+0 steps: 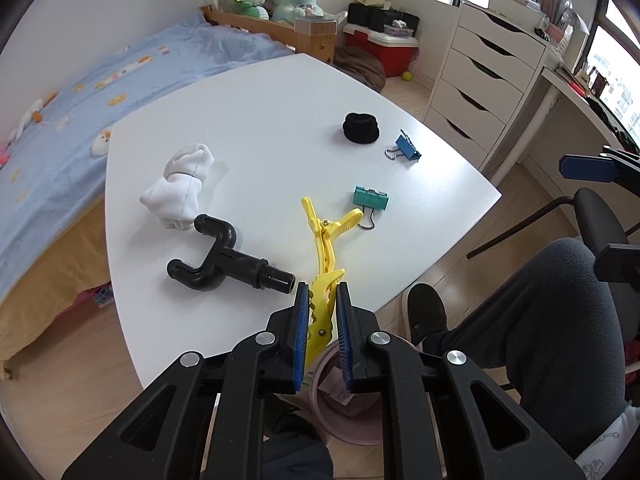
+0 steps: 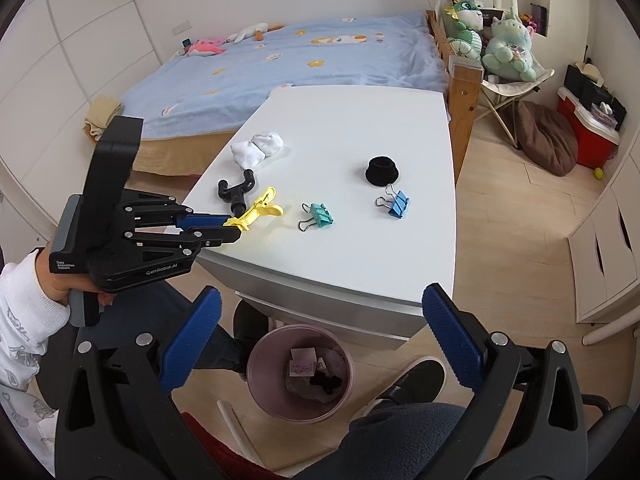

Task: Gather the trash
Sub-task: 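Grasp the yellow plastic hair clip on the table with the left tool, then grasp the teal binder clip with the right tool while the left tool holds the yellow clip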

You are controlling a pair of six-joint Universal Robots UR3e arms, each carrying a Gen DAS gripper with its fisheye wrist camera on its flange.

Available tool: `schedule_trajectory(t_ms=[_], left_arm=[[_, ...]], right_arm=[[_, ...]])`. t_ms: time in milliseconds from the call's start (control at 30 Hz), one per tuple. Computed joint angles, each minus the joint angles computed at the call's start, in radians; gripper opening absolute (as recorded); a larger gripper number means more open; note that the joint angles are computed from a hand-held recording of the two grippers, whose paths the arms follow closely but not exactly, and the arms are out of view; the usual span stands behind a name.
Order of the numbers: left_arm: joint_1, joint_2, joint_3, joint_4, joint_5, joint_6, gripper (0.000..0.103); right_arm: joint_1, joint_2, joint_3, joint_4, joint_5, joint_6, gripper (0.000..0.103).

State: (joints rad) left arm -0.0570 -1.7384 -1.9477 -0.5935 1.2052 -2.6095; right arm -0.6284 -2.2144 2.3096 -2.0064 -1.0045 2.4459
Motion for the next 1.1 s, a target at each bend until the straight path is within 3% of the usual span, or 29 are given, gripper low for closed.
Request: schedule_trajectory(t_ms=[400, 733, 833, 900, 967, 1100], left_arm=[[0.061, 0.102, -0.005, -0.06, -0.057, -0.004, 0.013], [0.112, 0.157, -0.049, -0.075, -0.09, 0.013, 0.013], [0.127, 0.168, -0.058, -0.081, -0.098, 0.018, 0.013], [0.138, 0.173, -0.066, -0.084, -0.104, 0.023, 0.013], [0.147, 0.179, -0.071, -0.088, -0.11, 0.027, 0.013], [0.162, 0.191, -0.086, -0.094, -0.117, 0.036, 0.013]], right_arm=[[0.278, 0.396, -0.137, -0.363, -0.164, 0.144, 0.099], [0.461, 0.707, -0.326, -0.502, -0.324, 0.137, 0.097], [0.493, 0.772, -0.372, -0.503, -0.357, 0.122, 0.071], [0.509, 0.81, -0.396, -0.51, -0.379, 0.114, 0.062], [0.521, 0.839, -0.42, -0.507, -0.393, 0.114, 0.044], [0.536, 0.861, -0.436, -0.505, -0.412, 0.11, 0.02]])
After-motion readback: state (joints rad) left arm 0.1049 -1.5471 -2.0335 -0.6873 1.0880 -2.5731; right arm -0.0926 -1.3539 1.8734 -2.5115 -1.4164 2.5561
